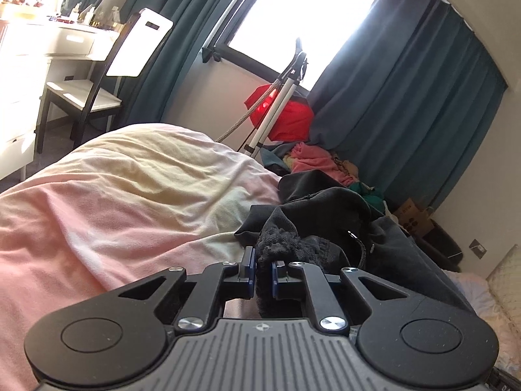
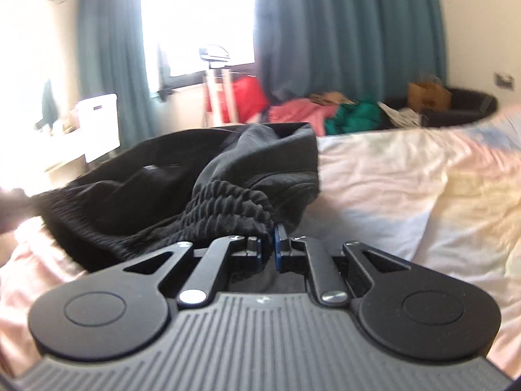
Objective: Fold clothes
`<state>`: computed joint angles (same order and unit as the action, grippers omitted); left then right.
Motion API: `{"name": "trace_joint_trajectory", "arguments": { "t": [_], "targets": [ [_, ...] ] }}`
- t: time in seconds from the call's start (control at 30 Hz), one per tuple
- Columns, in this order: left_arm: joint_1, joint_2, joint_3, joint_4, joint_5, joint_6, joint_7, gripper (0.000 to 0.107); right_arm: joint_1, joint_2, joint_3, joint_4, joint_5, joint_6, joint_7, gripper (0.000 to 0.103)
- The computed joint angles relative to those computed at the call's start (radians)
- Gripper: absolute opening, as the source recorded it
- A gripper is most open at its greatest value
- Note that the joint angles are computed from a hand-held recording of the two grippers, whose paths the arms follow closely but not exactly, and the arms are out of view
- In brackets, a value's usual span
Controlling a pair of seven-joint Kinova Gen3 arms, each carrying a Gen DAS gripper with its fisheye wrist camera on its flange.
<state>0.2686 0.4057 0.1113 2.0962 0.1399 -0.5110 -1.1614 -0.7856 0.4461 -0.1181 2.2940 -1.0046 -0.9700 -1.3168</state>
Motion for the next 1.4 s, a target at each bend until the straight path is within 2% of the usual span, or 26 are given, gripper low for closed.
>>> {"name": "trace_joint_trajectory", "arguments": {
  "t": [0.1, 0.17, 0.23, 0.3, 0.37, 0.5, 0.53, 0.57, 0.6, 0.67, 0.7, 0.73, 0.77, 0.8, 0.83, 0.87, 0.9, 0.93, 0.97, 1.03, 1.1, 1.17, 1.23, 1.3, 1.33, 1.4],
  "targets": [
    [-0.008, -0.016, -0.012, -0.012, 0.013, 0.105, 0.005, 0.01, 0.102, -0.013, -0.086, -0.008, -0.002, 0.122, -0.001, 0.012],
    [-0.055, -0.012, 0.021, -0.016, -0.035, 0.153, 0.023, 0.01, 0.169, -0.004, -0.126, -0.019, 0.021, 0.203, -0.03, 0.013],
    [-0.081, -0.011, 0.038, -0.017, -0.076, 0.184, 0.035, 0.011, 0.173, 0.008, -0.093, -0.041, 0.037, 0.285, -0.069, 0.014],
    [-0.081, -0.016, 0.035, -0.017, -0.087, 0.212, 0.029, 0.012, 0.146, -0.014, -0.023, -0.04, 0.096, 0.361, -0.139, 0.017],
    [-0.075, -0.042, 0.03, 0.002, -0.086, 0.197, 0.029, 0.012, 0.164, -0.049, -0.025, -0.009, 0.167, 0.384, -0.22, 0.018],
    [-0.072, -0.088, 0.031, 0.048, -0.091, 0.132, 0.04, 0.013, 0.324, -0.118, -0.193, 0.098, 0.303, 0.32, -0.383, 0.019],
    [-0.092, -0.096, 0.05, 0.066, -0.113, 0.095, 0.064, 0.018, 0.358, -0.126, -0.232, 0.124, 0.335, 0.285, -0.424, 0.019],
    [-0.112, -0.104, 0.067, 0.083, -0.142, 0.057, 0.095, 0.029, 0.376, -0.132, -0.253, 0.15, 0.368, 0.245, -0.464, 0.019],
    [-0.131, -0.111, 0.082, 0.099, -0.173, 0.022, 0.125, 0.035, 0.379, -0.136, -0.255, 0.173, 0.399, 0.204, -0.5, 0.019],
    [-0.124, -0.12, 0.071, 0.118, -0.188, -0.026, 0.143, 0.051, 0.353, -0.118, -0.23, 0.189, 0.42, 0.135, -0.531, 0.019],
    [-0.112, -0.116, 0.061, 0.117, -0.181, -0.031, 0.139, 0.054, 0.361, -0.102, -0.237, 0.197, 0.436, 0.094, -0.555, 0.019],
    [-0.101, -0.113, 0.052, 0.112, -0.172, -0.028, 0.134, 0.062, 0.388, -0.081, -0.258, 0.205, 0.461, 0.053, -0.596, 0.019],
    [-0.084, -0.104, 0.038, 0.099, -0.146, -0.009, 0.119, 0.075, 0.433, -0.054, -0.296, 0.211, 0.484, 0.013, -0.636, 0.019],
    [-0.065, -0.095, 0.023, 0.085, -0.119, 0.013, 0.102, 0.083, 0.48, -0.022, -0.341, 0.214, 0.494, -0.028, -0.677, 0.024],
    [-0.06, -0.079, 0.017, 0.075, -0.108, 0.019, 0.091, 0.086, 0.526, 0.014, -0.387, 0.212, 0.494, -0.069, -0.718, 0.038],
    [-0.059, -0.062, 0.013, 0.066, -0.109, 0.023, 0.089, 0.086, 0.572, 0.057, -0.433, 0.21, 0.5, -0.109, -0.758, 0.049],
    [-0.076, -0.043, 0.027, 0.051, -0.126, 0.037, 0.095, 0.087, 0.619, 0.098, -0.473, 0.205, 0.518, -0.142, -0.799, 0.068],
    [-0.099, -0.024, 0.043, 0.035, -0.159, 0.053, 0.111, 0.087, 0.665, 0.134, -0.503, 0.199, 0.552, -0.159, -0.84, 0.075],
    [-0.121, -0.004, 0.061, 0.02, -0.189, 0.069, 0.127, 0.087, 0.701, 0.159, -0.515, 0.191, 0.593, -0.159, -0.88, 0.075],
    [-0.167, 0.034, 0.101, -0.007, -0.25, 0.087, 0.164, 0.087, 0.721, 0.173, -0.483, 0.167, 0.674, -0.111, -0.94, 0.075],
    [-0.187, 0.071, 0.124, -0.038, -0.28, 0.114, 0.188, 0.087, 0.69, 0.165, -0.413, 0.134, 0.725, -0.029, -0.976, 0.076],
    [-0.205, 0.095, 0.146, -0.074, -0.291, 0.156, 0.215, 0.086, 0.661, 0.183, -0.368, 0.105, 0.745, 0.012, -0.976, 0.076],
    [-0.225, 0.12, 0.172, -0.111, -0.299, 0.199, 0.239, 0.082, 0.697, 0.231, -0.383, 0.096, 0.807, -0.013, -0.996, 0.075],
    [-0.243, 0.139, 0.195, -0.132, -0.291, 0.205, 0.267, 0.074, 0.785, 0.305, -0.453, 0.098, 0.888, -0.09, -1.029, 0.076],
    [-0.245, 0.147, 0.203, -0.147, -0.289, 0.219, 0.281, 0.062, 0.815, 0.332, -0.474, 0.101, 0.929, -0.13, -1.046, 0.076],
    [-0.198, 0.144, 0.164, -0.189, -0.255, 0.282, 0.267, 0.052, 0.83, 0.372, -0.469, 0.102, 0.993, -0.195, -1.067, 0.075]
  ]
}}
